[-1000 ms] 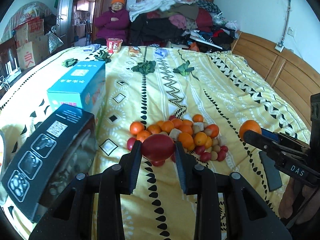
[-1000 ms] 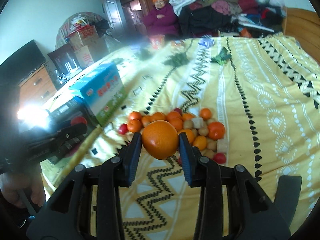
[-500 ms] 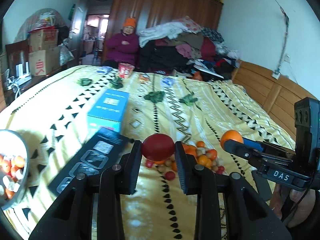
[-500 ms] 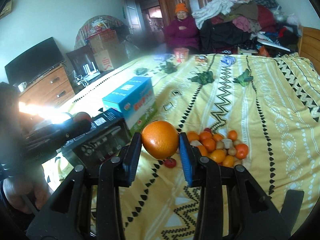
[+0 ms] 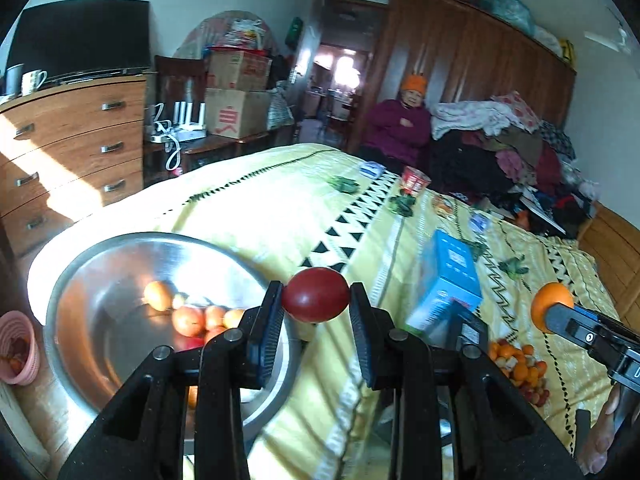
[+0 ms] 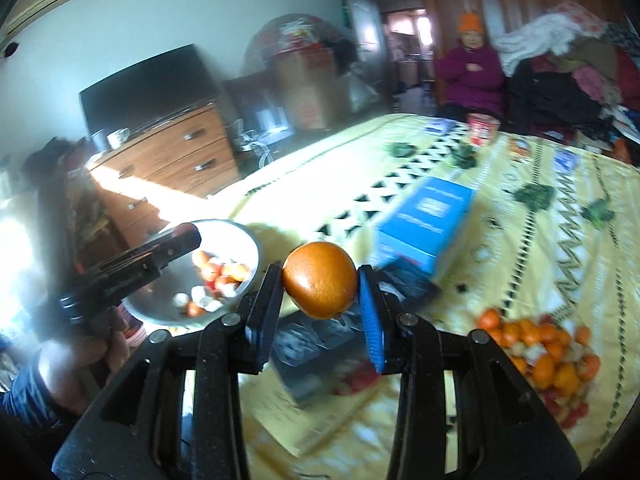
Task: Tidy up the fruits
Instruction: 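Carry the tomato and orange with both tools over the steel bowl, then lower both held fruits into the steel bowl and open both tools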
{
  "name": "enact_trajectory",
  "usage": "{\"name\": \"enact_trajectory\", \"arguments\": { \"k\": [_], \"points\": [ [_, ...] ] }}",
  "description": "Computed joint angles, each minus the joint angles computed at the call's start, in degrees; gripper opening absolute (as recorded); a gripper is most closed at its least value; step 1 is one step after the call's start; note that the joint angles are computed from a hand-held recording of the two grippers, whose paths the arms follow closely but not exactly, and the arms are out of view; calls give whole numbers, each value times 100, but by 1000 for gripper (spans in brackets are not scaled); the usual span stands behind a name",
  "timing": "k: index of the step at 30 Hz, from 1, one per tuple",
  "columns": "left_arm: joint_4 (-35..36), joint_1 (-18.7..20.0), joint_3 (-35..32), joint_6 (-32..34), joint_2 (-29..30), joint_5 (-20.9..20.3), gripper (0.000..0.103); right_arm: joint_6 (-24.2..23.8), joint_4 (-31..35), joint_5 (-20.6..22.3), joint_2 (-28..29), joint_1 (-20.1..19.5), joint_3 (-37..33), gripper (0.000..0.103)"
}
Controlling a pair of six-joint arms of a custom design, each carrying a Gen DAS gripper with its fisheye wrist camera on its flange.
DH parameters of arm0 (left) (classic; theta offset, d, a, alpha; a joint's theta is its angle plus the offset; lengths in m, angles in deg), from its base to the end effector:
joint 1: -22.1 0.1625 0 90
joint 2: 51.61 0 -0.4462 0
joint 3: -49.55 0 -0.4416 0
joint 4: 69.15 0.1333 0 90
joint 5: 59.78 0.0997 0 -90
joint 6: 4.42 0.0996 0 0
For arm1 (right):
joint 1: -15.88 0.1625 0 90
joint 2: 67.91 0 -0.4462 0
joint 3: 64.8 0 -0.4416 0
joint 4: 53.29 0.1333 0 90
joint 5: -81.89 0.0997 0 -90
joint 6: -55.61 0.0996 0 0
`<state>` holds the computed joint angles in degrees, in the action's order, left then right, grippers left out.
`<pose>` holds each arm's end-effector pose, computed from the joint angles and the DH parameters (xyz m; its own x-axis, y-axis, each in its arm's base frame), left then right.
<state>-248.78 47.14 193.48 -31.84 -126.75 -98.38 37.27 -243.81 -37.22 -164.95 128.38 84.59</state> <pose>-0.2635 -0.3561 0.1595 -0.8479 0.2151 -0.4845 0.5140 0.5572 -0.6521 0.2109 -0.2876 0.2720 -0.8176 -0.1933 0.5424 -0.5399 0.5850 -0.6052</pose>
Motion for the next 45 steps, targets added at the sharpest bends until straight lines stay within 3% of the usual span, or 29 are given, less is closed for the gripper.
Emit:
{"name": "enact_trajectory", "arguments": {
  "k": [7, 12, 18, 29, 41, 42, 45],
  "points": [
    [762, 656, 71, -172, -678, 587, 33, 226, 12, 374, 1523, 265, -746, 38],
    [1339, 1067, -49, -154, -587, 788, 33, 309, 251, 542, 2251, 271, -1139, 38],
    [1331, 1366, -46, -43, -470, 832, 33, 332, 526, 609, 2898, 315, -1511, 38],
    [1116, 1612, -47, 276, -366, 783, 33, 485, 676, 606, 3430, 144, -1810, 38],
    [1393, 1831, -173, 263, -317, 615, 33, 691, 827, 550, 3663, 76, -1914, 39],
    [1437, 1840, -178, 233, -316, 612, 35, 715, 845, 554, 3669, 64, -1919, 39],
    [1520, 1836, -169, 105, -335, 694, 57, 799, 925, 495, 3688, 53, -1944, 39]
  ]
}}
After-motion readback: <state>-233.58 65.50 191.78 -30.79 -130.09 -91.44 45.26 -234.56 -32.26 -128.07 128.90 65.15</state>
